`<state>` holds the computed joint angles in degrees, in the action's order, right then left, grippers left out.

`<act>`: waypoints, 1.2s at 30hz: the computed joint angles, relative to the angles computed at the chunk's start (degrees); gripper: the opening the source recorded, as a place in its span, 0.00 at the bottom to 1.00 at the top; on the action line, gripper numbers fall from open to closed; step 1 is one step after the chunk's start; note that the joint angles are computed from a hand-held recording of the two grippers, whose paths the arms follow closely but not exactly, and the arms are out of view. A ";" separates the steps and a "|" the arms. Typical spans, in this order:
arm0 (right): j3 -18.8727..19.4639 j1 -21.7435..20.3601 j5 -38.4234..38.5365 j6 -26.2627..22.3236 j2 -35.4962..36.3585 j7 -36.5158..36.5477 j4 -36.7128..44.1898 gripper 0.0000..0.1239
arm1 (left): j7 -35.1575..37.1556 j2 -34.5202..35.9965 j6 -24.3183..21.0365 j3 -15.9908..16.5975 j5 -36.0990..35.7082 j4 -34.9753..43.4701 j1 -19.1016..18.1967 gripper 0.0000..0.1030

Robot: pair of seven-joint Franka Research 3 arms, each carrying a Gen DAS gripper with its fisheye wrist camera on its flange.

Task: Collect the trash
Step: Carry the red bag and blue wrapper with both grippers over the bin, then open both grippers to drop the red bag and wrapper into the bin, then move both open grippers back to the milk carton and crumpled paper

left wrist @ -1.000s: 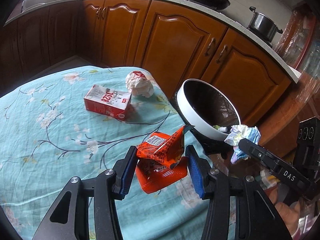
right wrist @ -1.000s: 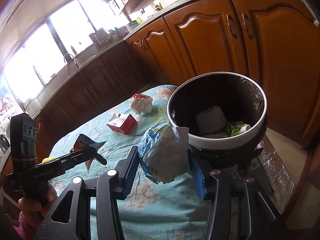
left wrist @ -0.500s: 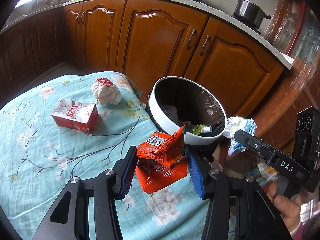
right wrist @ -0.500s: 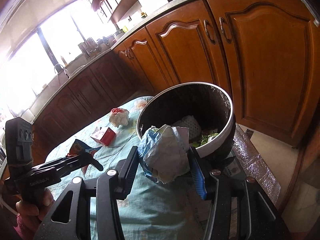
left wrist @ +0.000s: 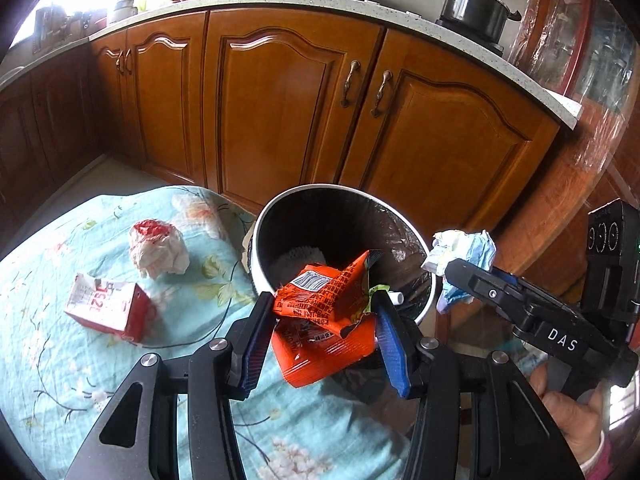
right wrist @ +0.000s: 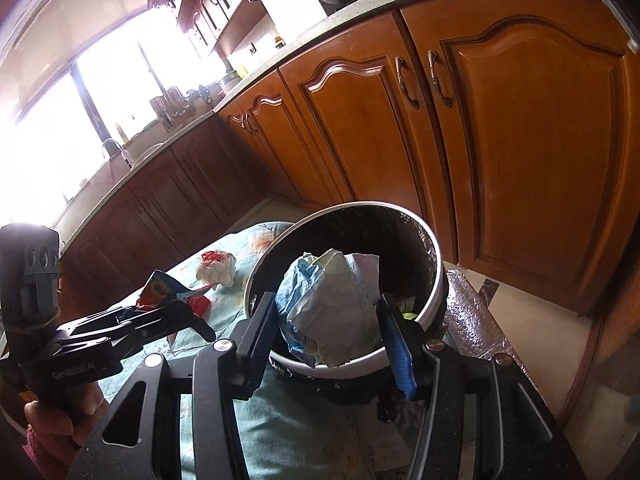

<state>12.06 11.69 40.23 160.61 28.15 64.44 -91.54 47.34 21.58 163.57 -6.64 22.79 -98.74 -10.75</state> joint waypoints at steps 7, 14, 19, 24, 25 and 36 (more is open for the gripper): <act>-1.56 0.54 -3.65 -3.68 4.26 2.47 6.25 0.43 | 6.07 7.42 -5.35 -1.69 -3.47 10.75 0.69 0.47; -2.50 0.76 -7.00 -7.69 8.50 5.28 12.34 0.43 | 9.66 13.28 -9.45 -1.42 -5.45 19.26 -0.03 0.47; -2.72 0.89 -8.83 -9.46 10.88 6.75 15.89 0.45 | 10.33 15.29 -10.74 -0.68 -5.60 22.60 -0.75 0.49; -2.95 1.07 -9.95 -10.13 12.25 8.27 17.91 0.61 | 10.71 15.77 -11.24 -0.67 -6.21 23.12 -0.68 0.68; -3.04 1.12 -10.12 -9.83 12.25 8.56 17.82 0.65 | 10.24 15.55 -10.85 -0.30 -5.92 22.64 -0.90 0.69; -0.49 -0.72 -5.89 -5.65 7.61 6.32 9.92 0.72 | 3.52 7.65 -2.82 0.48 -5.53 8.00 0.40 0.69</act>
